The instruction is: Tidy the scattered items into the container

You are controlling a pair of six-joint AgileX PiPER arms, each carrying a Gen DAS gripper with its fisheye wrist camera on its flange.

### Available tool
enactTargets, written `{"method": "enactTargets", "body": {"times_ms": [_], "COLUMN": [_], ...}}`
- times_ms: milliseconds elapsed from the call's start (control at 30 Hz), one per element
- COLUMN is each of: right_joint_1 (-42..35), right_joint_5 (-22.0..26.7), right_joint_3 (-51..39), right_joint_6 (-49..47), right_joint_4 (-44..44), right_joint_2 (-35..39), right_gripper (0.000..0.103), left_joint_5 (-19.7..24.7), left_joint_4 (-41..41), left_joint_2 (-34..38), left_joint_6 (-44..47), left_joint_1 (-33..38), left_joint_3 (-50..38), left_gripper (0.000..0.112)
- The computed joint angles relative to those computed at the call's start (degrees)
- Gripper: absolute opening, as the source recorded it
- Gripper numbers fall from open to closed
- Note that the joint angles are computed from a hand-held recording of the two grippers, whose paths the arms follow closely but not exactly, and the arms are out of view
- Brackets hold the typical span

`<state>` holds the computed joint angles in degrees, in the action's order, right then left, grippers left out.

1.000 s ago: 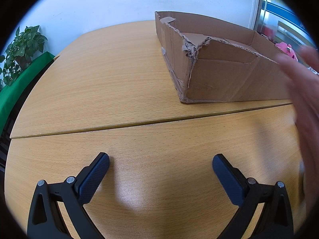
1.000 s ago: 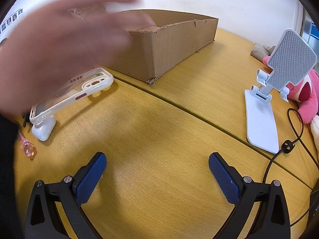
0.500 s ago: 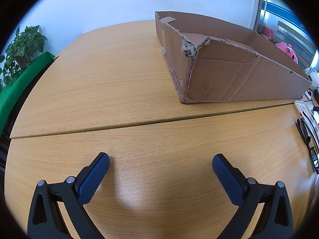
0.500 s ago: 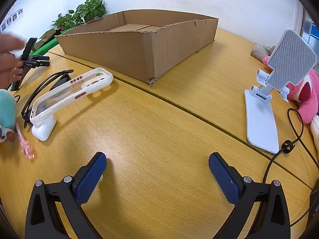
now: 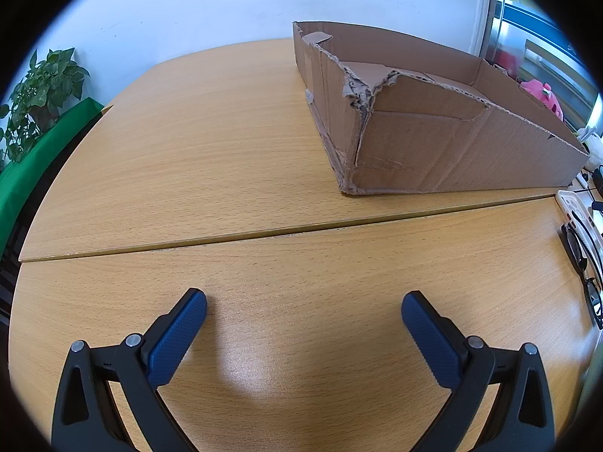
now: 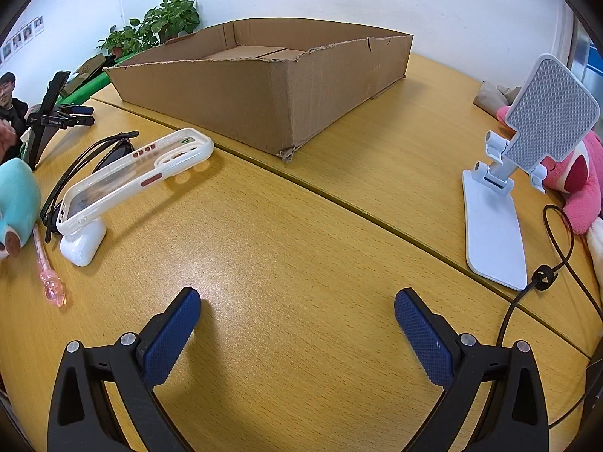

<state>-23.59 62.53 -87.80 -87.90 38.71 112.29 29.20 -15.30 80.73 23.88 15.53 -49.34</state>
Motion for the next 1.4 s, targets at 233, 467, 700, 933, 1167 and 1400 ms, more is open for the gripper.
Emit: {"method": "enactTargets", "body": {"times_ms": [233,467,700,933,1167,1400], "right_joint_1": [0.0,0.0,0.0,0.5,2.3,4.3], "right_joint_5": [0.0,0.0,-0.1,-1.0,-8.9,-11.5], "right_joint_3": [0.0,0.0,0.1,0.7,6.3,6.4], "right_joint_6": [0.0,0.0,0.0,0.7,8.4,12.6], "right_joint_4": [0.0,0.0,0.0,0.1,-0.2,-1.0], "right_joint_2": [0.0,0.0,0.0,-0.3,-3.8,-4.2], "right_gripper": [0.103,0.103,0.103,0.103,0.103,0.103], "left_joint_5": [0.0,0.0,-0.1,-0.8,-0.9,2.5], "left_joint_4": [0.0,0.0,0.2,0.8,-0.8,-6.1], "left_joint_2": [0.0,0.0,-0.1,-0.9,-4.1,-17.5], "left_joint_6": [0.0,0.0,-0.3,-1.3,0.8,0.6], "left_joint_1": [0.0,0.0,-0.1,-0.6,1.6,5.0], "left_joint_3": [0.0,0.0,0.2,1.4,5.0,11.2], "left_gripper": [0.103,0.103,0.103,0.103,0.103,0.102]}}
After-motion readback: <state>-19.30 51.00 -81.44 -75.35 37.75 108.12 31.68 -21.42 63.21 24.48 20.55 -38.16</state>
